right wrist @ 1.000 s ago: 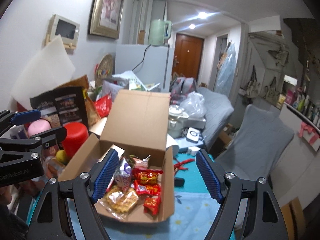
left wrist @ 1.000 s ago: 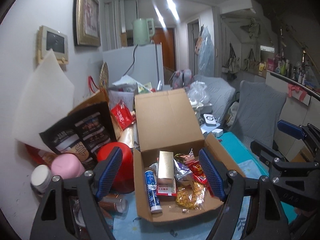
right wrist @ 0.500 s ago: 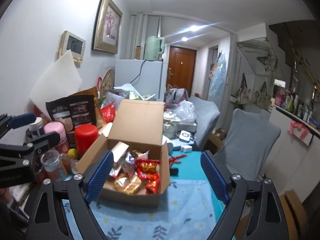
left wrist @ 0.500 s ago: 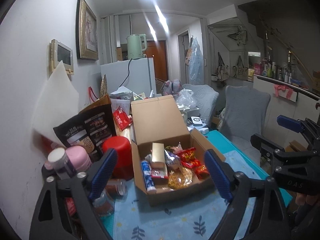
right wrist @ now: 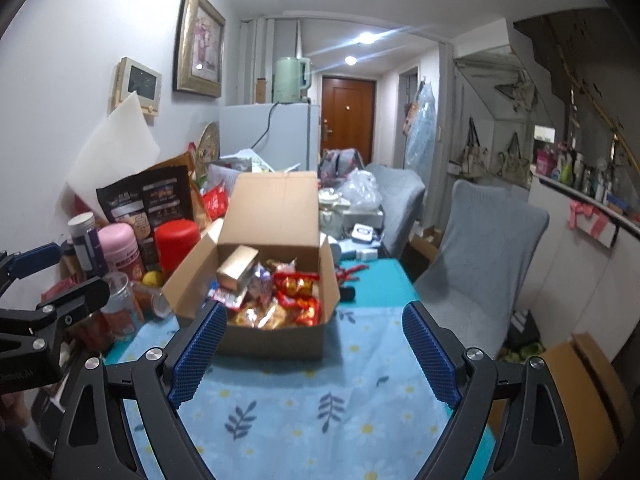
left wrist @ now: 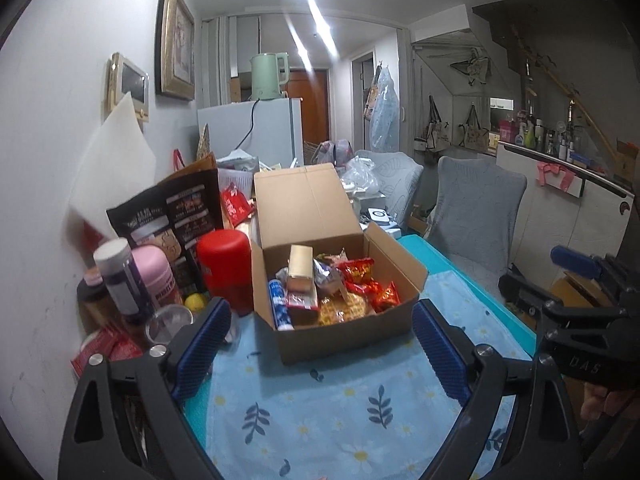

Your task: Organize snacks

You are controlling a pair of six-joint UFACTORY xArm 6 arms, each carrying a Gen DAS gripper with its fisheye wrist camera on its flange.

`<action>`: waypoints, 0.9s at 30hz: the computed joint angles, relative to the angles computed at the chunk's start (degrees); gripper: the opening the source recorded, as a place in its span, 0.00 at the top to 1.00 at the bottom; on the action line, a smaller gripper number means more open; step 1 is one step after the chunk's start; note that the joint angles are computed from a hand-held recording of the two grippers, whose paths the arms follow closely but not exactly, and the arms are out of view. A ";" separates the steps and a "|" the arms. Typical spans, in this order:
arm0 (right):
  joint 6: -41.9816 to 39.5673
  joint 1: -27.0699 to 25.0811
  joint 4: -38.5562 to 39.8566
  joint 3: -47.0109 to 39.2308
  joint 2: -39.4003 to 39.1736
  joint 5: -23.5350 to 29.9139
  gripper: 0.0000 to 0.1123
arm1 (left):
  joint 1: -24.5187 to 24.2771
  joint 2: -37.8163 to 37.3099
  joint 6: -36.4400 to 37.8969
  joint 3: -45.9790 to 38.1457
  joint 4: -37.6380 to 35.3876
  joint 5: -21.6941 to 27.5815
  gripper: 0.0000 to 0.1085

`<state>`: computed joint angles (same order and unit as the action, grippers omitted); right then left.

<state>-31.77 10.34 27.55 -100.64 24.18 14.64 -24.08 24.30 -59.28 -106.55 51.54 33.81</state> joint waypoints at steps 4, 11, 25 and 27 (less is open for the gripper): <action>-0.71 -0.02 1.16 3.19 -1.47 0.23 0.19 | -0.25 -1.48 -3.95 2.78 2.12 -0.27 0.14; -0.69 -0.19 0.88 5.00 -1.95 0.78 0.19 | -0.24 -1.85 -4.76 4.12 1.22 -0.26 0.14; -3.16 -0.28 3.10 4.26 -1.72 1.19 0.19 | 0.42 -0.89 -2.52 3.66 -2.49 -0.98 0.14; -3.01 -0.28 2.99 4.27 -1.71 1.09 0.19 | 0.40 -0.60 -2.04 3.36 -2.99 -0.78 0.14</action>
